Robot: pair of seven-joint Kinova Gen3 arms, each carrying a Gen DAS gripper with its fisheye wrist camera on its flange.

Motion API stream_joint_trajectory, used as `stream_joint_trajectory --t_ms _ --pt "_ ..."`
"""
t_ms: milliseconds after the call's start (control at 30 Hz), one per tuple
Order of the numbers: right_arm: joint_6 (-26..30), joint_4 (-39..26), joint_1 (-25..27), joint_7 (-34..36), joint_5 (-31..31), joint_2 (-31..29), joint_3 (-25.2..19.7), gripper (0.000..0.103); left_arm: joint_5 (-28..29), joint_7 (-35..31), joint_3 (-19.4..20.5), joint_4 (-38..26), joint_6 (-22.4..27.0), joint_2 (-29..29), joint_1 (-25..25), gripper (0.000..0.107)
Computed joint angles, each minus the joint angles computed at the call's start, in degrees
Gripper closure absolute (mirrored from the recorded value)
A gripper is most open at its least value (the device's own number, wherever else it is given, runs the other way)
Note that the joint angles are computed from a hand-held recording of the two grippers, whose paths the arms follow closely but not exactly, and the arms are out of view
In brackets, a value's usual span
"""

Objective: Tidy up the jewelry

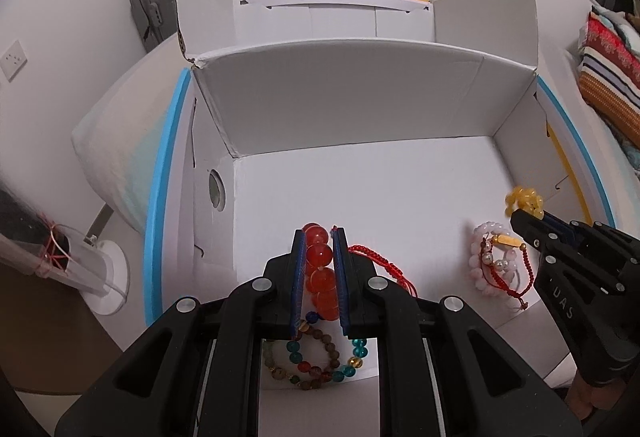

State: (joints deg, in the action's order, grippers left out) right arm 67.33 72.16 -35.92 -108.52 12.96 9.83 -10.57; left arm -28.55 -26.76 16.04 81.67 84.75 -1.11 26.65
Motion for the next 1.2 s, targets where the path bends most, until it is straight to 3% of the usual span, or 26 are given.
stream_joint_trajectory --t_ms 67,133,333,367,533,800,1200 --pt "-0.98 0.44 0.08 -0.31 -0.01 -0.43 0.02 0.088 -0.52 -0.17 0.14 0.05 -0.27 0.01 0.12 0.087" --pt "-2.43 1.60 0.03 -1.44 0.88 -1.75 0.03 0.059 -1.41 0.28 0.55 -0.74 0.98 0.60 0.63 0.078" --pt "-6.07 4.76 1.74 -2.53 1.93 -6.96 -0.85 0.031 -6.90 5.54 3.05 -1.68 3.37 -0.52 3.68 0.045" --pt "-6.46 5.39 2.09 -2.92 2.35 -8.04 -1.14 0.028 -8.93 6.87 4.29 -2.06 4.58 -0.60 4.79 0.035" --pt "-9.00 9.10 4.99 -2.16 1.43 -13.41 -2.69 0.013 -16.01 12.80 8.20 -2.73 10.14 -0.39 9.90 0.014" --pt "-11.48 15.28 9.43 -1.16 -0.84 -20.17 -5.29 0.008 -19.39 21.25 10.90 -1.03 14.83 -0.18 16.35 0.010" --pt "-14.09 21.65 13.27 -0.25 -3.50 -24.26 -7.06 0.008 -17.82 28.97 12.28 3.04 12.81 -1.27 18.75 0.010"
